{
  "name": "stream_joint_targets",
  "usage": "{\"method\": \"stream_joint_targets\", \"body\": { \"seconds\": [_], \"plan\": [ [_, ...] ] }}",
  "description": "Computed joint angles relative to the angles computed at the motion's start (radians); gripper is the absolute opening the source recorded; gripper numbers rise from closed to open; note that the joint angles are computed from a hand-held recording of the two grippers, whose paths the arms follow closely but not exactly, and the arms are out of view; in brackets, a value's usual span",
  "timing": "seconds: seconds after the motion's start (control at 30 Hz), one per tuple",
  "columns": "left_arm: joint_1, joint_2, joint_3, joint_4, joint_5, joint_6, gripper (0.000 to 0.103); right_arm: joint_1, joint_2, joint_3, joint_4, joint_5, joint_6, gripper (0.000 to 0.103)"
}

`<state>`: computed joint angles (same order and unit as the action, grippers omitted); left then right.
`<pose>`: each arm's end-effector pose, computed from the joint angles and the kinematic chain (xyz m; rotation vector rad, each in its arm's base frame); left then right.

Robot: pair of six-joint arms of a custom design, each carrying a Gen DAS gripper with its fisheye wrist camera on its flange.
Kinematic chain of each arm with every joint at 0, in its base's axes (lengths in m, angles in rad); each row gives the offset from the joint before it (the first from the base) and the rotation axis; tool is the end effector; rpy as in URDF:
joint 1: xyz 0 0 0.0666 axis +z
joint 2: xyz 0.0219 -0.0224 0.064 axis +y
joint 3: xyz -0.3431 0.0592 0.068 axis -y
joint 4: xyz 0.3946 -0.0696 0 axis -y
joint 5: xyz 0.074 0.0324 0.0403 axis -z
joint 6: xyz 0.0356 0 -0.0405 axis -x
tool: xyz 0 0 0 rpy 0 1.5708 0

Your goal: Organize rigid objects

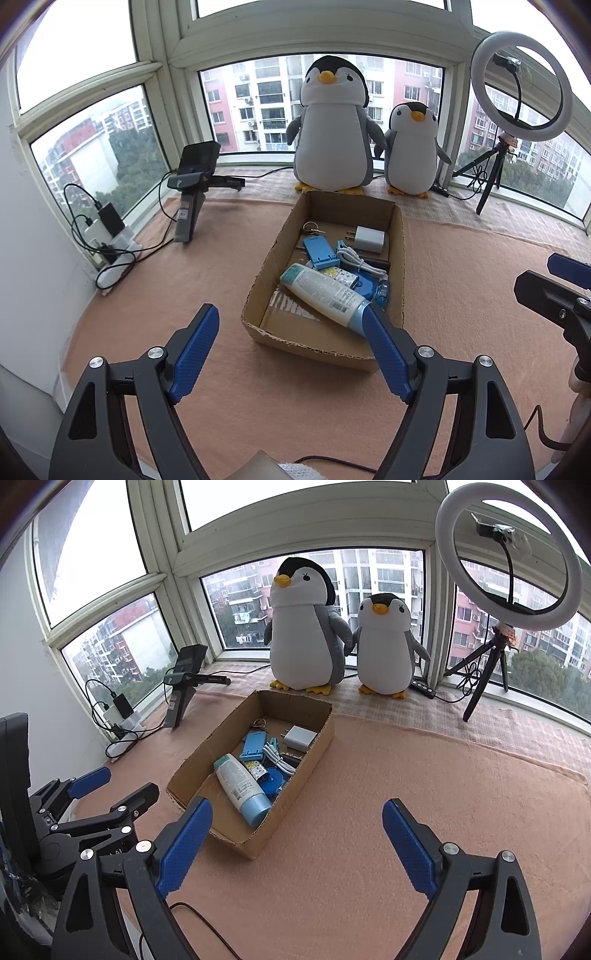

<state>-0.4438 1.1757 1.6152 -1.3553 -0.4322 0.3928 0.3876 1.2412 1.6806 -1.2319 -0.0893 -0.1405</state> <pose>0.3443 -0.1476 0.5569 -0.1164 2.3770 0.1486 0.3776 0.1572 0.5670 -0.3378 2.3648 0.3586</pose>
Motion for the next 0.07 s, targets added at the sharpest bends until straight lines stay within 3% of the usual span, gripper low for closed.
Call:
{"method": "stream_joint_targets", "body": {
  "seconds": [0.07],
  "plan": [
    [0.000,0.003,0.003,-0.002,0.002,-0.001,0.080,-0.001,0.002,0.002,0.000,-0.001,-0.001,0.091]
  ]
}}
